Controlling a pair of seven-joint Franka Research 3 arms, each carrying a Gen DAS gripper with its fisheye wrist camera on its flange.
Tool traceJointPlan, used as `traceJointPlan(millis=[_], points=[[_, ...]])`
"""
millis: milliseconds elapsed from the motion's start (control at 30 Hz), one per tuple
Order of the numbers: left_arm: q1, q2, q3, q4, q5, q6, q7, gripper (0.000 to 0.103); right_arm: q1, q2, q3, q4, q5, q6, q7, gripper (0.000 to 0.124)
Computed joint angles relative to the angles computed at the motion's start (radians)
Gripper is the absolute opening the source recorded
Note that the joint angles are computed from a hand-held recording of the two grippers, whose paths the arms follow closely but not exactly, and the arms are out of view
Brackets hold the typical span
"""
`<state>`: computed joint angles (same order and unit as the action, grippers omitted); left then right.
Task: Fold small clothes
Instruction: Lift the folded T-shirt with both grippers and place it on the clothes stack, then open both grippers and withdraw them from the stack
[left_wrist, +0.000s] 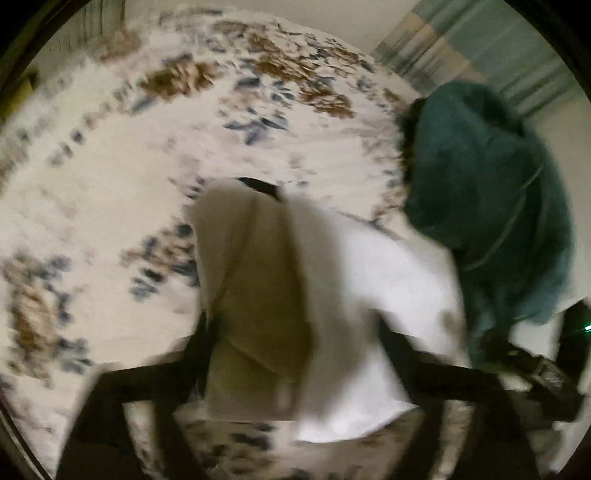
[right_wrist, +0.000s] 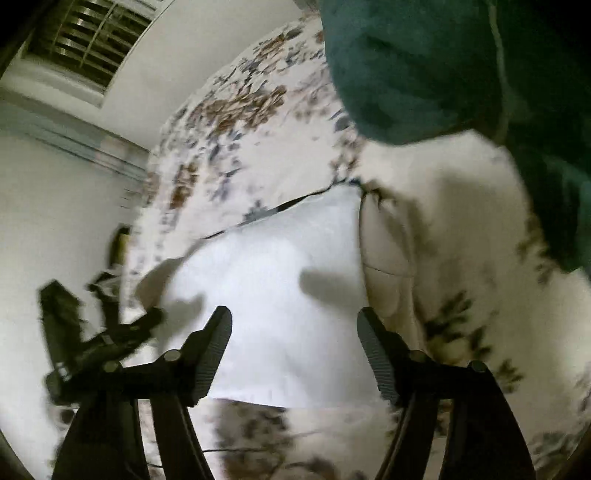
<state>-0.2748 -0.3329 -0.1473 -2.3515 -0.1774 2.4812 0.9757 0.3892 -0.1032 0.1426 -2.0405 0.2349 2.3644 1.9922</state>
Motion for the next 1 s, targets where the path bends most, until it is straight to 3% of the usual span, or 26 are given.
traceJointPlan(millis=[67,133,200,433,600,800,1000], points=[[0.03,0.008,-0.06,0.039,0.139,-0.073,-0.066,0.103,-0.001,-0.007,0.029,0.016,-0.171,-0.066,0.085,0.102],[0.034,0.012,-0.105,0.073,0.251,-0.148,-0.115,0.103,0.008,-0.01,0.064,0.042,-0.344,-0.171,0.171,0.103],[0.02,0.013,-0.119,0.09,0.308,-0.187,-0.135,0.103,0.022,-0.043,0.078,0.025,-0.418,-0.23,0.222,0.103],[-0.052,-0.093,-0.143,0.125,0.341,-0.339,-0.163,0.103,0.043,-0.216,0.123,-0.037,-0.455,-0.371,0.31,0.103],[-0.083,-0.205,-0.171,0.16,0.356,-0.451,-0.232,0.103,0.042,-0.356,0.187,0.002,-0.49,-0.505,0.322,0.103],[-0.117,-0.333,-0.224,0.269,0.388,-0.622,-0.295,0.103,0.01,-0.489,0.266,0.143,-0.499,-0.676,0.3,0.103],[-0.13,-0.383,-0.289,0.416,0.419,-0.781,-0.327,0.103,-0.056,-0.552,0.356,0.359,-0.48,-0.833,0.261,0.103]])
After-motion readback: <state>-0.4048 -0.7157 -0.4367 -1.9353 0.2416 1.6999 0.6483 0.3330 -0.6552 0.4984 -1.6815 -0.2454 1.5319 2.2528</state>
